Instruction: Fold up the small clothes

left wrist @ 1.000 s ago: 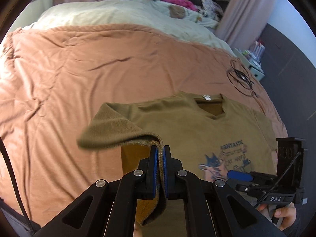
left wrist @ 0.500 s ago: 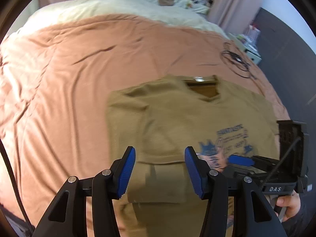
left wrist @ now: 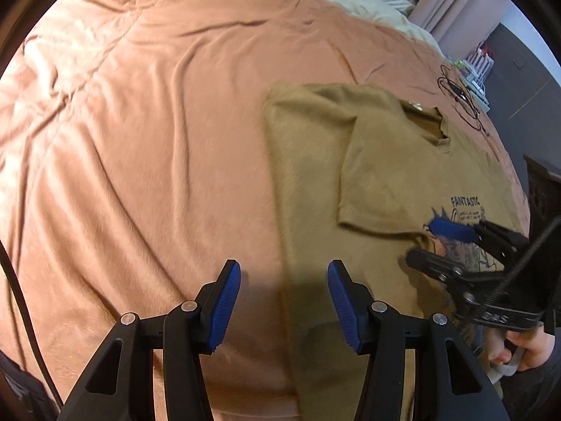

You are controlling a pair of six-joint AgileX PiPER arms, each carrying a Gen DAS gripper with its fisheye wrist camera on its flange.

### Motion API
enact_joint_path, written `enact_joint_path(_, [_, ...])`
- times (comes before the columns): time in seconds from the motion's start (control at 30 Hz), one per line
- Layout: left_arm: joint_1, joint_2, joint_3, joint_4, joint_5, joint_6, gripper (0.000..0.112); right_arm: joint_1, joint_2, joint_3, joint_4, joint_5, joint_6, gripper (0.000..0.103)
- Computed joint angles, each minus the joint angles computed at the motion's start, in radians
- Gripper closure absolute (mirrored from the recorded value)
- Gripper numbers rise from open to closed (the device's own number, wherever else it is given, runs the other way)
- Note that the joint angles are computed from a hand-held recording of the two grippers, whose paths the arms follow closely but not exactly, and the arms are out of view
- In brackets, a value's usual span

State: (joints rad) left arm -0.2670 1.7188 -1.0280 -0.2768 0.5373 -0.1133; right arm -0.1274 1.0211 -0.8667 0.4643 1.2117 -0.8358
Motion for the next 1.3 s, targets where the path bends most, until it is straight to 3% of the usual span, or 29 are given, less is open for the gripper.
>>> enact_joint_path(0.17, [0.019,0.019,0.034,-0.052,-0.019,0.075,0.058,0.358,0.01,0.025,-0.243,-0.21,0.324,0.037])
enact_joint_path(0.37, [0.011,0.014,0.047,-0.028,-0.033,0.073,0.058,0.375,0.079,-0.005,-0.309,-0.324,0.445,0.037])
enact_joint_path(0.47, [-0.002,0.018,0.034,0.019,-0.021,0.038,0.058,0.255,0.115,-0.025,-0.22,-0.314,0.362,0.046])
enact_joint_path(0.6, [-0.012,0.025,0.025,0.047,-0.025,-0.002,0.058,0.103,0.134,-0.043,-0.074,-0.237,0.224,0.059])
enact_joint_path(0.77, [-0.033,0.034,0.018,0.111,-0.032,-0.063,0.058,0.021,0.209,-0.088,0.062,-0.135,0.133,0.059])
enact_joint_path(0.87, [-0.041,0.041,0.013,0.131,-0.034,-0.08,0.058,0.051,0.238,-0.082,0.075,-0.175,0.16,0.059])
enact_joint_path(0.9, [-0.044,0.042,0.014,0.139,-0.037,-0.087,0.058,0.043,0.242,-0.081,0.083,-0.177,0.153,0.063])
enact_joint_path(0.93, [-0.045,0.039,0.015,0.146,-0.035,-0.092,0.058,0.031,0.251,-0.085,0.096,-0.178,0.133,0.082])
enact_joint_path(0.97, [-0.05,0.038,0.017,0.156,-0.036,-0.101,0.058,0.022,0.247,-0.085,0.084,-0.189,0.137,0.092])
enact_joint_path(1.03, [-0.06,0.036,0.021,0.174,-0.037,-0.126,0.058,-0.006,0.261,-0.103,0.073,-0.175,0.153,0.102])
enact_joint_path(1.2, [-0.089,0.021,0.037,0.23,-0.038,-0.201,0.058,0.026,0.176,-0.074,-0.081,-0.264,0.275,0.101])
enact_joint_path(1.23, [-0.095,0.014,0.045,0.238,-0.039,-0.213,0.058,0.021,0.169,-0.076,-0.098,-0.261,0.289,0.101])
enact_joint_path(1.3, [-0.103,0.001,0.056,0.234,-0.035,-0.217,0.058,-0.044,0.175,-0.092,-0.029,-0.178,0.227,0.1])
